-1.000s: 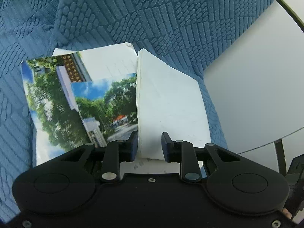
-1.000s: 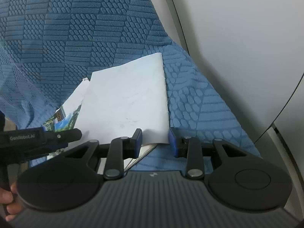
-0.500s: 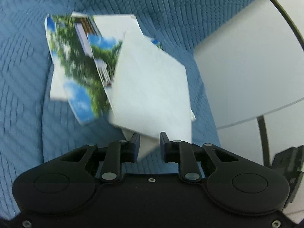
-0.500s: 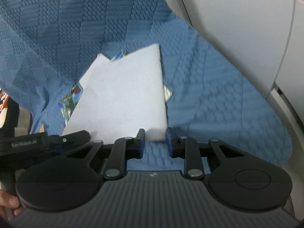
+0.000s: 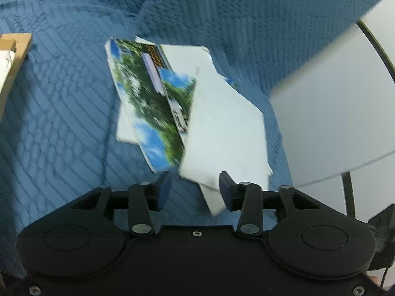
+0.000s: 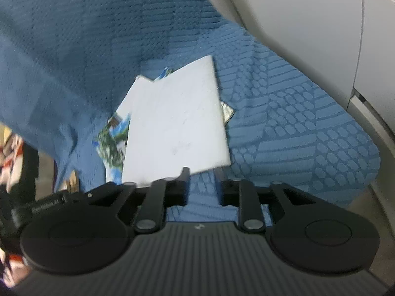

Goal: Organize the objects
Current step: 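Lift the held white papers and postcards with both grippers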

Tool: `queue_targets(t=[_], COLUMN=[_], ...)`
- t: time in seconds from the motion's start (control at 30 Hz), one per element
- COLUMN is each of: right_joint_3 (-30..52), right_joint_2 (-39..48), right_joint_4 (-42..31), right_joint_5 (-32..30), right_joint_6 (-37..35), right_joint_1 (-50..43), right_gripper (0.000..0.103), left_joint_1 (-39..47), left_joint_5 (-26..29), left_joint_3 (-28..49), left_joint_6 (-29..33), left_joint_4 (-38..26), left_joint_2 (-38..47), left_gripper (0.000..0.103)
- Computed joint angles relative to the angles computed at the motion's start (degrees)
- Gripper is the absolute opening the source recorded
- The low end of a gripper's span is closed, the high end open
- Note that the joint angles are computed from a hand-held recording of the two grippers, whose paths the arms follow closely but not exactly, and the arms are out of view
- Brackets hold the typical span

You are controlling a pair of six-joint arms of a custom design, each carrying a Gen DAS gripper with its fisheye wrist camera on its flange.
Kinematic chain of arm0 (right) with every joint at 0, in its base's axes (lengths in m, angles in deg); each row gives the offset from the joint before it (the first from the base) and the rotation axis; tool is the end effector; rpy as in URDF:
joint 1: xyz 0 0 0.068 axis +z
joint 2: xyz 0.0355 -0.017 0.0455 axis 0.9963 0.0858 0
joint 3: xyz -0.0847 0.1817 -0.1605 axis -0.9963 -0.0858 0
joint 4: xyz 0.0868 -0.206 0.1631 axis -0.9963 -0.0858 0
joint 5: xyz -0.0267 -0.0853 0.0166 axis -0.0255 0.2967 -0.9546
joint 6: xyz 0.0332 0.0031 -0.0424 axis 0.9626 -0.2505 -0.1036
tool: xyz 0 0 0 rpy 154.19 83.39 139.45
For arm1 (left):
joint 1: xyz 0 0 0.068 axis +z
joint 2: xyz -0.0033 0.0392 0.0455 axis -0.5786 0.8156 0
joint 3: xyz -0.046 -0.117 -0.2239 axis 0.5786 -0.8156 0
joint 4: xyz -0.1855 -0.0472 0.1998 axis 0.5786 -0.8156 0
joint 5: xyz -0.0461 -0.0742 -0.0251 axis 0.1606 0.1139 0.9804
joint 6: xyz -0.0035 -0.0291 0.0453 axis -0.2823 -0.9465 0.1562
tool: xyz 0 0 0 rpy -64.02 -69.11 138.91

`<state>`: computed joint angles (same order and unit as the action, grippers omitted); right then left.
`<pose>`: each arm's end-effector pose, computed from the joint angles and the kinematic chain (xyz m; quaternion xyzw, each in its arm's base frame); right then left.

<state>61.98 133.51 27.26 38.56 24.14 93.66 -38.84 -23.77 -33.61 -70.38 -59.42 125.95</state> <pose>0.2988 0.0636 0.1186 -0.0482 0.9351 0.2957 0.1895 0.2060 -0.0210 0.1216 -0.2890 0.8890 -0.2396 0.2621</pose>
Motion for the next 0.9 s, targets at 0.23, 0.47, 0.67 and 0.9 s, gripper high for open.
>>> queue_targets(t=[0.23,0.47,0.67,0.9], right_joint_3=[3.1,3.1,2.6,2.2], right_joint_2=[5.6,7.2,7.1,7.0], right_joint_4=[3.8,5.8,6.6,7.2], right_joint_5=[1.5,1.5,0.4,0.3], right_joint_6=[1.6,3.0,3.9,5.1], right_joint_1=[0.6,0.8,0.2,0.2], right_gripper=[0.035,0.033,0.032,0.032], left_joint_1=[3.9,4.3,4.0,5.3], left_joint_5=[5.0,5.7,6.0,10.7], left_joint_3=[-1.0,-0.7,1.6,-1.4], left_joint_6=[-2.3,-5.8,-7.4,-14.4], left_joint_4=[9.8,14.0,5.6,12.7], left_joint_2=[6.9,10.5,7.8,10.5], left_gripper=[0.047,0.047,0.046,0.047])
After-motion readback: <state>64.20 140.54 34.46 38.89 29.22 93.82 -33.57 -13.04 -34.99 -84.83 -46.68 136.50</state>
